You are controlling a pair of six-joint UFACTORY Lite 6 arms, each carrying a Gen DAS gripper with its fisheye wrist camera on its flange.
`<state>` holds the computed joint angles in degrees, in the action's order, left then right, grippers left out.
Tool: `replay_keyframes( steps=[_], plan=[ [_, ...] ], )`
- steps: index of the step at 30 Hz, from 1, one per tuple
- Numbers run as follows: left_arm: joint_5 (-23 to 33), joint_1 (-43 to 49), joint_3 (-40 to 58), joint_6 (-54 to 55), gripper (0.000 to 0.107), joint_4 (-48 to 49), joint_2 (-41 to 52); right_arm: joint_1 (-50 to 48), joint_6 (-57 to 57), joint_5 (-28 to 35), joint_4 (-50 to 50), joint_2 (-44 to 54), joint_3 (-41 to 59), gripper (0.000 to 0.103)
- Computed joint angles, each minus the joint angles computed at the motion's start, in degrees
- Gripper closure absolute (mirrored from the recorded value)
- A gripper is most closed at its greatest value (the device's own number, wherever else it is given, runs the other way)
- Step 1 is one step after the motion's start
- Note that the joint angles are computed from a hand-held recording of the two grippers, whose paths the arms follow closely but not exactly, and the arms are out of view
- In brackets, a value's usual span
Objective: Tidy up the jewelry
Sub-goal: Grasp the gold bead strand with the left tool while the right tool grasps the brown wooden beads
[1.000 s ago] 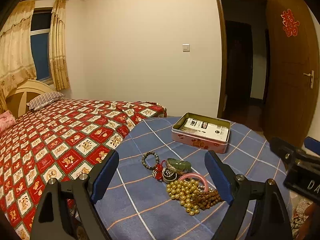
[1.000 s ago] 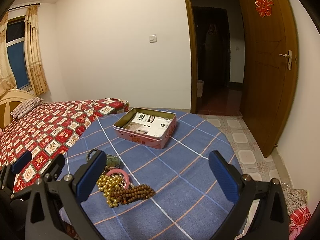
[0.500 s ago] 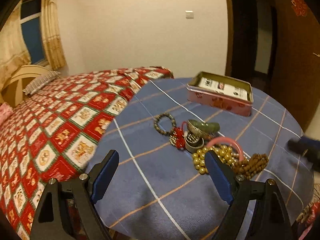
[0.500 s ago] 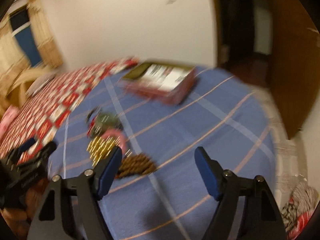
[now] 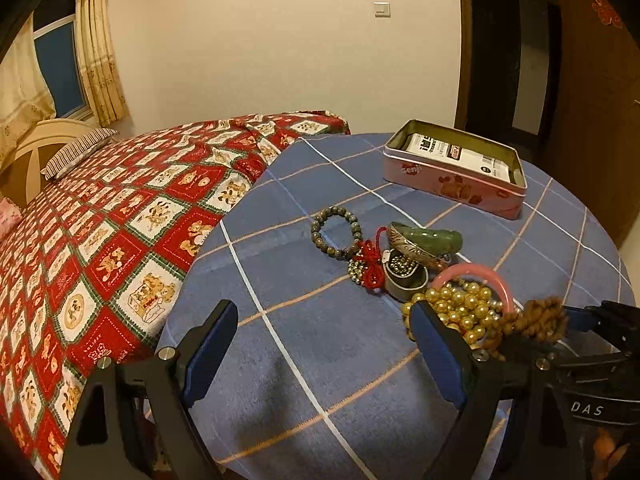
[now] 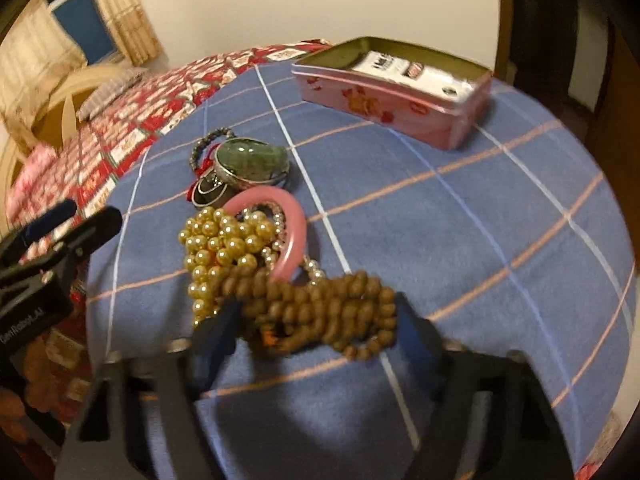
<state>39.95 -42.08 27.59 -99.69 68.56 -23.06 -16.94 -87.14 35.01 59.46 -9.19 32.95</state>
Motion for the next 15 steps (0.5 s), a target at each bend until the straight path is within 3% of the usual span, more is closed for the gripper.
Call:
replay_keyframes(
  steps=[5, 6, 7, 10, 15],
  plan=[
    [-3.6, 3.6, 1.1, 1.3, 0.019, 0.8, 1.1, -4.0, -0.5, 5.1, -0.7, 2.7, 4.1, 0.056],
    [-4.5, 4.2, 1.4, 1.2, 0.019, 1.1, 1.4, -4.5, -0.5, 6.0, -0.3, 2.6, 4.5, 0.069],
    [-5.5, 4.7, 1.7, 0.9, 0.019, 1.7, 1.8, -6.3, 0.1, 7.5, -0.9, 2.9, 5.9, 0.089],
    [-9.1, 6.1, 3.1, -0.7, 0.019, 3.6, 4.4, -9.7, 1.6, 10.6, -0.6, 4.7, 9.9, 0.090],
    [-12.9, 5.6, 6.0, -1.9, 0.019, 5.4, 9.4, -9.4, 1.0, 8.2, 0.6, 6.2, 11.5, 0.086]
  ],
)
